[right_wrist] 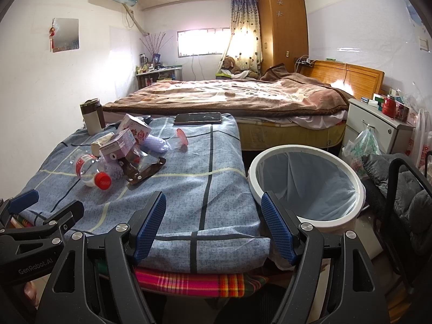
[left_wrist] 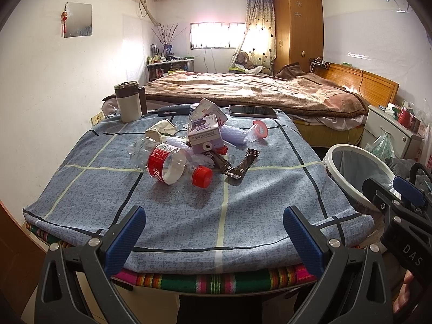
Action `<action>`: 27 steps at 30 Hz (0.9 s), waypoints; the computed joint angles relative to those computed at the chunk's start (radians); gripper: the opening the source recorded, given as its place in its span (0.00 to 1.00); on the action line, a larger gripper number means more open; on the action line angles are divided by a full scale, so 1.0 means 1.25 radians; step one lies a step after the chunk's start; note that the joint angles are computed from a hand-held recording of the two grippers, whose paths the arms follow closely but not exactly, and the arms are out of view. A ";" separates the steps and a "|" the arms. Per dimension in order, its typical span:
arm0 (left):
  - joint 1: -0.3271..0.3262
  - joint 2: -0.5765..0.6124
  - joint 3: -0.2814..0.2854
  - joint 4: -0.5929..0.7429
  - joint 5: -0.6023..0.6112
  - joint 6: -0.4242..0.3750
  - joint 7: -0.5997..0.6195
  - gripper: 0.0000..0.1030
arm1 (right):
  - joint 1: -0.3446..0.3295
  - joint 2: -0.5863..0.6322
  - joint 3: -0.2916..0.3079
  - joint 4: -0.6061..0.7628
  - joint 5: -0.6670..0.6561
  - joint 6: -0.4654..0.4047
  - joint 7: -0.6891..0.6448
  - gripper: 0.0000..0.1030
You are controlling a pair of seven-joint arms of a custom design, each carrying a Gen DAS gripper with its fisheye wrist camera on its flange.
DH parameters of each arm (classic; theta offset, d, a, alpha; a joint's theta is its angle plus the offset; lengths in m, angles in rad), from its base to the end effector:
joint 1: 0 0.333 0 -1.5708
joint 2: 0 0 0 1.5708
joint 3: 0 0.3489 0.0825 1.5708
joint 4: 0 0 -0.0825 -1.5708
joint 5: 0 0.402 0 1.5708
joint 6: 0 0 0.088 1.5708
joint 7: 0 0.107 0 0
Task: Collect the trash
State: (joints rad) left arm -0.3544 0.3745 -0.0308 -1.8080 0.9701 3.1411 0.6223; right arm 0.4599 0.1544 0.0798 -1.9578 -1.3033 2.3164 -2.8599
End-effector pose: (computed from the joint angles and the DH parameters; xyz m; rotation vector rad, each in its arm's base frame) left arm 0.6199 -0.3267 0.4444 -1.3304 2.0039 -1.0363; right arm 0.5570 0.3100 0.4537 -1.2463 1.9982 -1.0986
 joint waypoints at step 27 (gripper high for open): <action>-0.003 -0.004 0.005 -0.003 0.018 -0.001 -0.020 1.00 | 0.000 -0.004 0.001 -0.003 -0.002 -0.003 0.000 0.72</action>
State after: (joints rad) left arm -0.3578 0.3693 -0.0246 -1.8116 0.9923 3.1404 0.5975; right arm 0.4598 0.1494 0.0816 -1.9616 -1.3056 2.3129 -2.8606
